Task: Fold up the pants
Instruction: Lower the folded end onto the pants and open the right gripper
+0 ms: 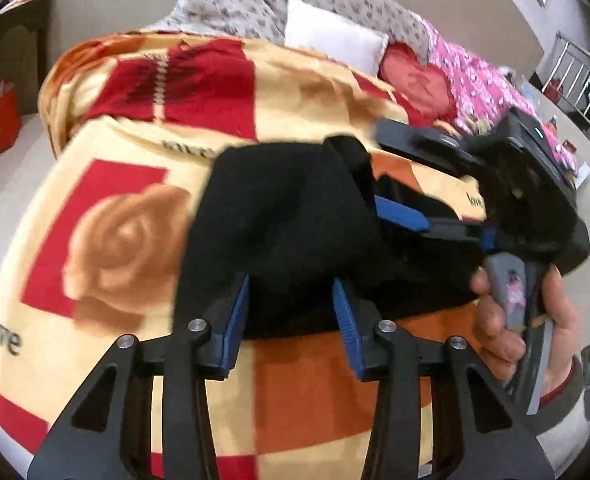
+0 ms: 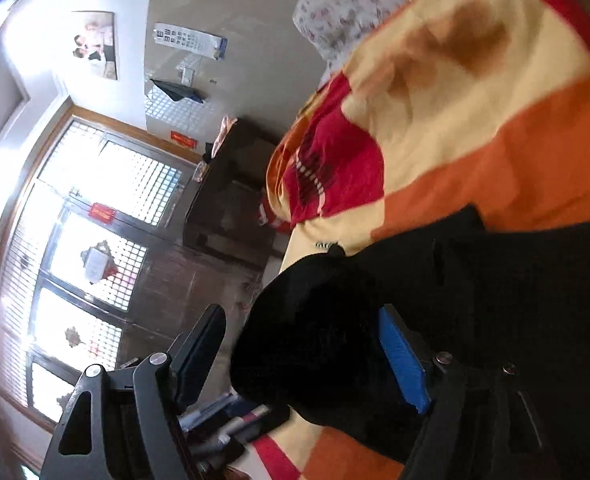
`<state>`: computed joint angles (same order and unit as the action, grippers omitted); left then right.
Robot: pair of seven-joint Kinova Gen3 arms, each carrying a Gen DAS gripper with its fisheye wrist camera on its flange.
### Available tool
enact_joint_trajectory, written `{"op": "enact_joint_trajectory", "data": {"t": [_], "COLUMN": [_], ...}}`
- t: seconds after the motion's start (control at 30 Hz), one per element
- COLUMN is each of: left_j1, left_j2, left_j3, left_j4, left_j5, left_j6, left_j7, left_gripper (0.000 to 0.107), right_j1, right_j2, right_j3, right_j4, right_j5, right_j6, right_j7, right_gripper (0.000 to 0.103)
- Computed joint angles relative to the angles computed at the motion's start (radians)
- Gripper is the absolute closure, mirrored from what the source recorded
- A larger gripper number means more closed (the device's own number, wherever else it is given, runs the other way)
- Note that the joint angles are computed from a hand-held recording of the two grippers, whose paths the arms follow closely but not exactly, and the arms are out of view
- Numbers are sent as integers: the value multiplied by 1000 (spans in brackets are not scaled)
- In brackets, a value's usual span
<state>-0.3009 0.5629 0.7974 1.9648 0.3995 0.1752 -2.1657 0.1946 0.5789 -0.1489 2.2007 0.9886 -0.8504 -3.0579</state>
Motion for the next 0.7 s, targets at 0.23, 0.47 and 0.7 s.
{"op": "enact_joint_trajectory", "data": {"t": [0.23, 0.47, 0.7], "left_j1": [49, -68, -176], "left_j2": [-5, -21, -55], "left_j3": [-26, 57, 170], "left_j4": [17, 34, 48], "left_j5": [-33, -4, 50], "left_j6": [-21, 23, -17], "left_j7": [6, -28, -76], "left_gripper": [65, 65, 65], "right_j1": [-15, -130, -40], "right_j2": [-53, -76, -250], "right_j3": [-100, -29, -27], "right_j4": [-54, -62, 91], "right_j5": [-26, -77, -156], "right_j6": [236, 345, 290], "right_j7": [44, 139, 321], "right_gripper": [26, 80, 90]}}
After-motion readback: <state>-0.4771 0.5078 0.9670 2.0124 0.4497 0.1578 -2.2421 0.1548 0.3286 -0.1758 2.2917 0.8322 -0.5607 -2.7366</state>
